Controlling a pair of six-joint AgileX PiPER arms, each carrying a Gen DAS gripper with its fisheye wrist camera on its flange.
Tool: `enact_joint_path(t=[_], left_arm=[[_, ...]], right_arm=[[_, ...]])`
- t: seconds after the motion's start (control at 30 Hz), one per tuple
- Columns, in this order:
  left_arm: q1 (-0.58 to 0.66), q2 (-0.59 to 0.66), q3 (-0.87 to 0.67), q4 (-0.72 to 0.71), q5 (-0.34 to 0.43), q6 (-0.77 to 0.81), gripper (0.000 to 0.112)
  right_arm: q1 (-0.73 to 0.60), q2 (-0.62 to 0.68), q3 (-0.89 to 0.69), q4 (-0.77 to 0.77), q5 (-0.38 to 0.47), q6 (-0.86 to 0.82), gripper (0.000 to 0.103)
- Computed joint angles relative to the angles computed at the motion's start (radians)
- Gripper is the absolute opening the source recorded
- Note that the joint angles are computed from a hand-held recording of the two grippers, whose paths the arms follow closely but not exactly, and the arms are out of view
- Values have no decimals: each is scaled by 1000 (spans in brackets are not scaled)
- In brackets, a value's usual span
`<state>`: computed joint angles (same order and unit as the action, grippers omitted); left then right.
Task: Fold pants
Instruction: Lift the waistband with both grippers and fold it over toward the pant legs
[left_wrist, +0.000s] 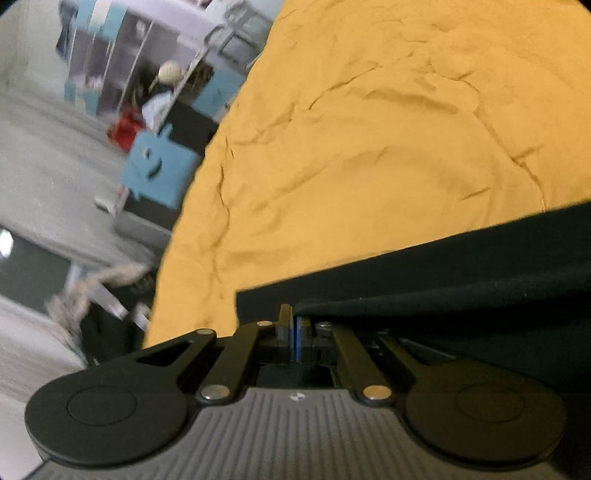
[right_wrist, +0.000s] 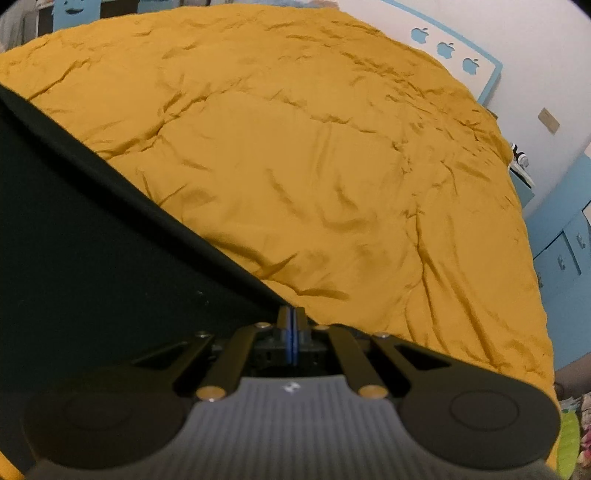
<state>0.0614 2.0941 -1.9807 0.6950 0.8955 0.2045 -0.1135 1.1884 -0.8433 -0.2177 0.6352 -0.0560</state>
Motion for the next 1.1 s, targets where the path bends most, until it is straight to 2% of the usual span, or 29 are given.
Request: enact_joint_path(t=[0.13, 0.23, 0.37, 0.53, 0.63, 0.77, 0.83, 0.93, 1.1], left_arm=[[24, -25, -59, -98, 46, 37, 1], [36, 7, -197, -182, 145, 80, 1], [11, 105, -351, -161, 225, 79, 1], [-20, 214, -438, -118, 295, 74, 1], [-20, 185, -344, -113, 221, 38, 3], [-11, 204, -373, -143, 235, 15, 14], [2, 169, -319, -187, 181, 12, 15], [15, 155, -314, -254, 171, 55, 2], [14, 92, -217, -256, 93, 54, 0]], right_arm=[[20, -91, 16, -12, 8, 45, 0], [22, -140, 13, -15, 11, 84, 0], [5, -79, 6, -16, -25, 149, 0], [-28, 18, 16, 33, -68, 177, 0], [-21, 27, 27, 22, -85, 212, 0], [-19, 43, 33, 13, -94, 225, 0], [-20, 45, 34, 13, -100, 229, 0], [-23, 41, 39, 13, -111, 223, 0], [0, -15, 50, -34, -103, 249, 0]])
